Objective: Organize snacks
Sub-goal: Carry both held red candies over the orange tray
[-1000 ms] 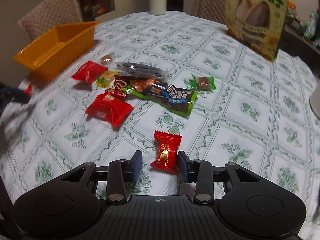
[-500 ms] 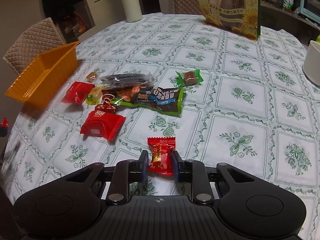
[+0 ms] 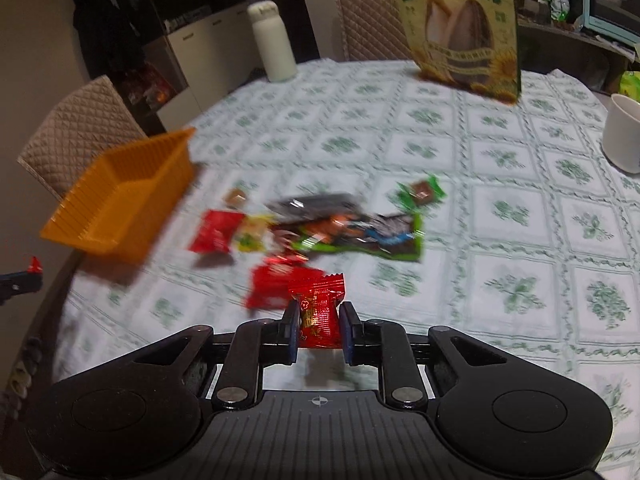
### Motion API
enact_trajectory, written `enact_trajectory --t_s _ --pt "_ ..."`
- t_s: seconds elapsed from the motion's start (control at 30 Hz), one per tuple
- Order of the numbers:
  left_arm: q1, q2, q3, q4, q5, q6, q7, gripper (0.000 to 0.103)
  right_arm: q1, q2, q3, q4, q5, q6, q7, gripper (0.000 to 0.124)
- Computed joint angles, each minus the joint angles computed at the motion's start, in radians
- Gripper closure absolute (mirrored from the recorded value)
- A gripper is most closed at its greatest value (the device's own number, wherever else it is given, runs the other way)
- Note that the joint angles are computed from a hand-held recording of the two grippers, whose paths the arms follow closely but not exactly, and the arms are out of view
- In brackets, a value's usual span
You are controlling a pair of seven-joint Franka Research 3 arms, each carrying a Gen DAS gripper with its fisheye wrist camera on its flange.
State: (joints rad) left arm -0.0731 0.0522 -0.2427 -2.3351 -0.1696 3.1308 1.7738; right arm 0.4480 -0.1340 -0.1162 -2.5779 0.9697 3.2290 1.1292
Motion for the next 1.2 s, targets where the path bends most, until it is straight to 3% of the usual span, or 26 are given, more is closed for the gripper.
enact_trajectory --t_s 0.2,0.3,0.43,0.5,0.57,0.63,0.73,0.93,1.1,1.2 --pt "0.092 0.04 -0.075 0.091 -0.253 -0.026 0.297 0.087 0.012 0.027 0.066 0.084 -0.046 0.009 0.1 0.103" --pt "0.128 0.065 -0.093 0.139 -0.323 -0.041 0.395 0.087 0.095 0.074 0.036 0.179 0.108 0.012 -0.021 0.103" --pt "0.171 0.105 -0.11 0.205 -0.371 -0.068 0.479 0.087 0.075 0.142 0.102 0.288 0.177 0.002 -0.057 0.103" --pt "0.189 0.128 -0.115 0.238 -0.38 -0.083 0.51 0.087 0.06 0.175 0.131 0.334 0.159 0.0 -0.033 0.103" --pt "0.205 0.153 -0.118 0.272 -0.378 -0.099 0.528 0.087 0.065 0.208 0.129 0.363 0.044 0.0 0.077 0.103" --pt "0.23 0.178 -0.135 0.304 -0.389 -0.117 0.558 0.087 0.082 0.244 0.112 0.399 -0.056 -0.008 0.177 0.103" --pt "0.242 0.217 -0.135 0.352 -0.369 -0.147 0.565 0.087 0.188 0.298 -0.007 0.446 -0.265 -0.02 0.388 0.103" --pt "0.236 0.297 -0.11 0.447 -0.271 -0.211 0.515 0.087 0.358 0.432 -0.209 0.588 -0.494 -0.081 0.66 0.103" --pt "0.237 0.354 -0.096 0.524 -0.196 -0.276 0.465 0.087 0.367 0.535 -0.242 0.715 -0.589 -0.15 0.769 0.103" --pt "0.236 0.383 -0.092 0.563 -0.163 -0.305 0.44 0.087 0.343 0.58 -0.228 0.775 -0.629 -0.192 0.809 0.103"
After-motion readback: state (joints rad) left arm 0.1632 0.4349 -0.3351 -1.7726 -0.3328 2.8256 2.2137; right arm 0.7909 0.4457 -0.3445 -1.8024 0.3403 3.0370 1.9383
